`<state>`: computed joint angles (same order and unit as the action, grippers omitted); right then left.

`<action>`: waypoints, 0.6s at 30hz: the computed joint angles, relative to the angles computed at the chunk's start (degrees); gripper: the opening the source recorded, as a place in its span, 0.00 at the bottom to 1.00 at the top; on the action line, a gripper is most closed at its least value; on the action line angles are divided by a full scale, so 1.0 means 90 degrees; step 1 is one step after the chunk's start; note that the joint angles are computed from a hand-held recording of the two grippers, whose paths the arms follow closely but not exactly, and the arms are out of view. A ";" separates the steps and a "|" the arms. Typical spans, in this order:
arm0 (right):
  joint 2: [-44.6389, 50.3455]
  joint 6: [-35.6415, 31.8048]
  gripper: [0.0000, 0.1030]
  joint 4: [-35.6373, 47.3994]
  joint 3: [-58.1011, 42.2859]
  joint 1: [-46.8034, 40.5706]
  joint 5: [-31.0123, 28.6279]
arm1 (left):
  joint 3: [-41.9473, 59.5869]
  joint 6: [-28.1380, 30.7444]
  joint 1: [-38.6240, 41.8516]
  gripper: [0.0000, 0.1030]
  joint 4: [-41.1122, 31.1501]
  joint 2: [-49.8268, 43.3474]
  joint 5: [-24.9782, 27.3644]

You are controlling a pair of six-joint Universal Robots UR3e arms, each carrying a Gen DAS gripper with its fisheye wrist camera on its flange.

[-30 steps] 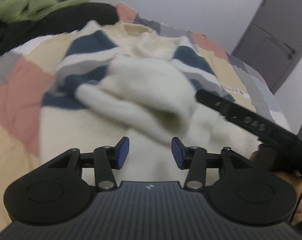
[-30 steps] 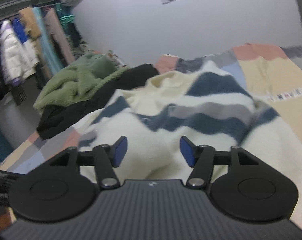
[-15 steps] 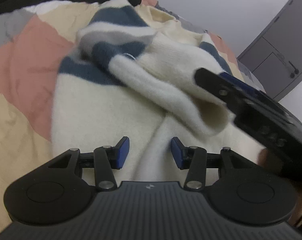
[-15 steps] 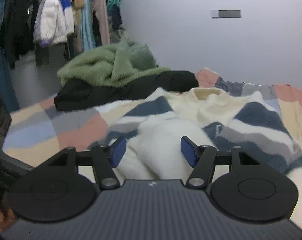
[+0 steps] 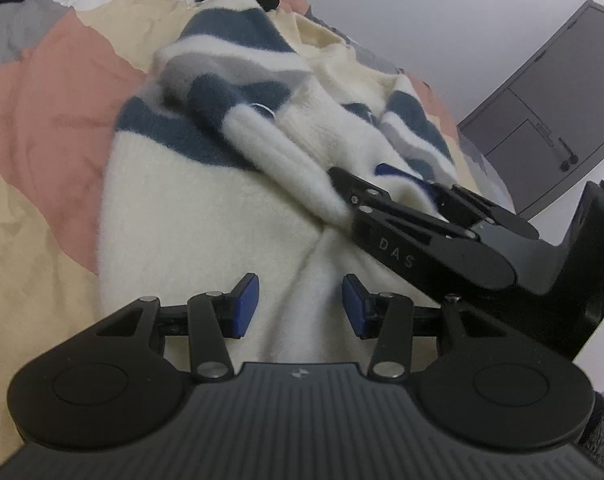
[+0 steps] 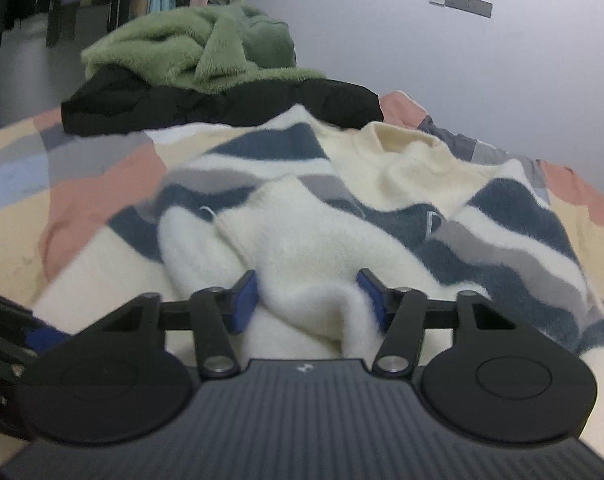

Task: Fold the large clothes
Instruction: 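Grasp the folded sleeve with the right gripper and tuck it in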

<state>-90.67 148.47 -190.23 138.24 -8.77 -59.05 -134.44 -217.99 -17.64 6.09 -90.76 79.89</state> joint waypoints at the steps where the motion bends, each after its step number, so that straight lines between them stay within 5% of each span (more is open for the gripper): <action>1: -0.0089 -0.0049 0.37 0.0097 -0.0006 0.0055 -0.0095 | -0.0029 -0.0050 0.0020 0.50 0.0050 0.0008 -0.0046; 5: -0.0591 0.0178 0.19 0.0244 0.0134 -0.0126 -0.0066 | -0.0126 -0.0122 0.0006 0.50 0.0171 0.0095 -0.0083; 12: -0.2282 0.0870 0.16 0.0743 0.0863 -0.1916 0.1190 | 0.0169 -0.0247 -0.0592 0.50 -0.0121 0.0180 0.0792; 18: -0.3821 0.0654 0.16 0.4186 0.0706 -0.3834 0.1992 | 0.0393 -0.0408 -0.1054 0.50 -0.0498 0.0213 0.1423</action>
